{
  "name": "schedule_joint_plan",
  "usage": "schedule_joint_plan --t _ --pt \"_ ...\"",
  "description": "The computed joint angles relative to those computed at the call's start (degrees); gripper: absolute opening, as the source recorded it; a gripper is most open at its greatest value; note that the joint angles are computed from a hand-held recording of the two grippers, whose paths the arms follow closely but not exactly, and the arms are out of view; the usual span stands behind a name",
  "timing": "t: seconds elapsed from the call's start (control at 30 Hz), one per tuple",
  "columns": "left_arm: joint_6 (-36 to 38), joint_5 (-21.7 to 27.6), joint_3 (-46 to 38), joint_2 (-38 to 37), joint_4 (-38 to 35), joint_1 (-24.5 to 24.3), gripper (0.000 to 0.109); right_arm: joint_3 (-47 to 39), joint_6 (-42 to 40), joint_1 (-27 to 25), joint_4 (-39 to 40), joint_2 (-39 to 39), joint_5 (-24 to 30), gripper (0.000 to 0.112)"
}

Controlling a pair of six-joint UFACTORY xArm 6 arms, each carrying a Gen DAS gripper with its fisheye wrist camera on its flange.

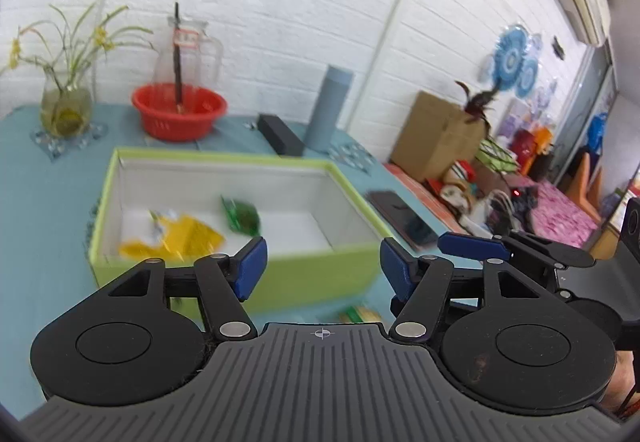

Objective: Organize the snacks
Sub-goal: 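Lower the green candy into the green box and release it, then grasp the silver-and-orange chip bag with the left tool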

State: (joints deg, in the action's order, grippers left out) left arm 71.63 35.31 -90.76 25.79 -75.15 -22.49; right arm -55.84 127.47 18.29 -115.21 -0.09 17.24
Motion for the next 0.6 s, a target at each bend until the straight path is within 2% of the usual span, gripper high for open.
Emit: schedule_joint_plan --t 0.07,0.17,0.3,0.4,0.5,0.53,0.6 --pt "1.97 -0.09 6.32 -3.69 -1.5 -0.53 0.05 5.23 1.9 2.9 0.98 -2.92 3.71 0.093" --pt "1.56 1.12 13.04 -7.01 -1.91 -0.97 0.05 9.74 4.86 5.55 2.18 -4.39 6.35 0.093" --pt "-0.46 2.56 16.29 -8.33 -1.4 -1.81 0.048 10.37 9.71 5.55 0.16 -2.96 5.61 0.093" --pt "-2.25 3.35 14.48 -6.91 0.55 -2.61 0.044 8.15 13.22 4.19 -3.08 -0.4 3.4 0.093" --pt "-7.12 3.08 12.12 -4.51 4.88 -3.22 0.021 6.23 17.59 3.78 -7.51 1.31 0.29 0.089" --pt "-7.29 3.26 12.11 -4.29 5.13 -3.18 0.016 6.58 17.33 4.43 -7.18 1.08 0.75 0.09" --pt "-6.55 4.55 13.5 -5.09 3.92 -2.57 0.015 7.89 15.03 6.35 -5.3 0.15 2.42 0.091"
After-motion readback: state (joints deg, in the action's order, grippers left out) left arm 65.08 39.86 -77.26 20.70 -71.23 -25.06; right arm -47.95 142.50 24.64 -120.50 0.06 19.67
